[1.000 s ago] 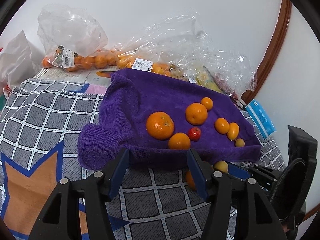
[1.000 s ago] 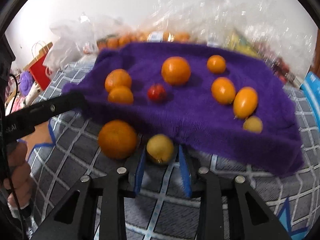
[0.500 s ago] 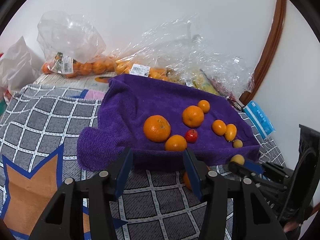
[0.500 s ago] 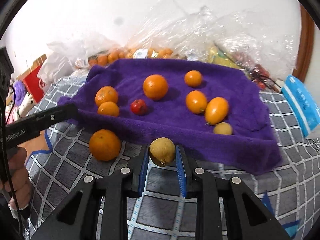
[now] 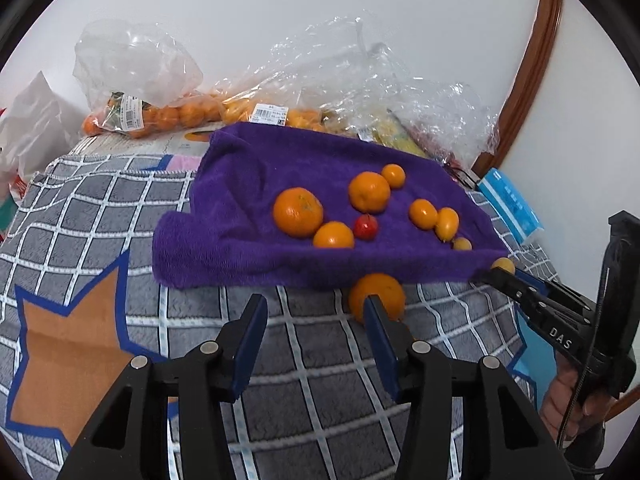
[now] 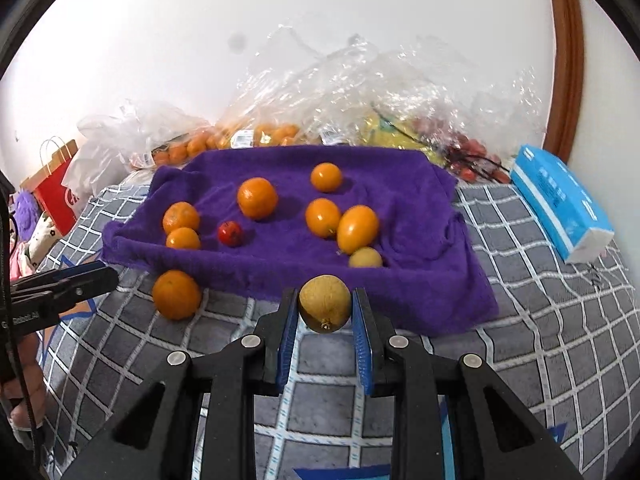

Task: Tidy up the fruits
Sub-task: 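Close right tool on the second yellow pear and lift it, then move left tool to the large orange and close on it while right tool holds the pear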

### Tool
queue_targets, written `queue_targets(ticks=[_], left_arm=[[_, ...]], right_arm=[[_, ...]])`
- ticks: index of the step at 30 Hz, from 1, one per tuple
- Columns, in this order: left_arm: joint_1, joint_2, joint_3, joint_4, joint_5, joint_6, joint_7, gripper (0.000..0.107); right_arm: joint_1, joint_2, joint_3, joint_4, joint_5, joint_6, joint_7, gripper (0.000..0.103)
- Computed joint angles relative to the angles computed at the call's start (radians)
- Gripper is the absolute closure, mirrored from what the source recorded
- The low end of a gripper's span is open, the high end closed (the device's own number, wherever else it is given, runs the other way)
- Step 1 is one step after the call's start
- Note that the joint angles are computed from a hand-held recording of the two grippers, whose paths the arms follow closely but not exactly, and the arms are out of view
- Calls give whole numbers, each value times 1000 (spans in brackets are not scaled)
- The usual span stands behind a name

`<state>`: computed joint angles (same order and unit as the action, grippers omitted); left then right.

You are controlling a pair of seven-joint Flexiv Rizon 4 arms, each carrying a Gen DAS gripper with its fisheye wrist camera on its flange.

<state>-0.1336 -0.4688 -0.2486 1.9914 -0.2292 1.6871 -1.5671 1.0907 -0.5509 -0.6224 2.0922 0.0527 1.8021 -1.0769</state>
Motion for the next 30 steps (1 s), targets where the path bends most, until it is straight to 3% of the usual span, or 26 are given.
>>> queue_targets(ticks=[2,4,8,12,16,22,26,30], left_arm=[[-15,6,16,8,-3,-13,-8,60],[-69,7,78,16,-5,-14,-35,60],[-150,-2,173,17,-1,-27,-87,60],[-257,-14,298,-1,32,-28,-130,60],[-265,-14,310,-9,50,-45,-142,60],[-142,-5,173,18,48,-26,-107,60],[-185,-8,221,3,52,-52,-113,61],[-233,-4,282,-8,66,-79,-140,70]], right_arm=[[-15,-1,18,5,5,14,-2,76],[-29,-2,37,6,10,22,-8,76],[28,-25,-24,12,25,6,-15,76],[-21,-11,31,7,-3,-16,-4,76],[-15,-12,25,15,-2,7,1,76],[56,-30,-48,28,15,17,-1,76],[81,-37,-70,29,50,26,-20,76],[108,-43,-102,28,67,-5,-1,76]])
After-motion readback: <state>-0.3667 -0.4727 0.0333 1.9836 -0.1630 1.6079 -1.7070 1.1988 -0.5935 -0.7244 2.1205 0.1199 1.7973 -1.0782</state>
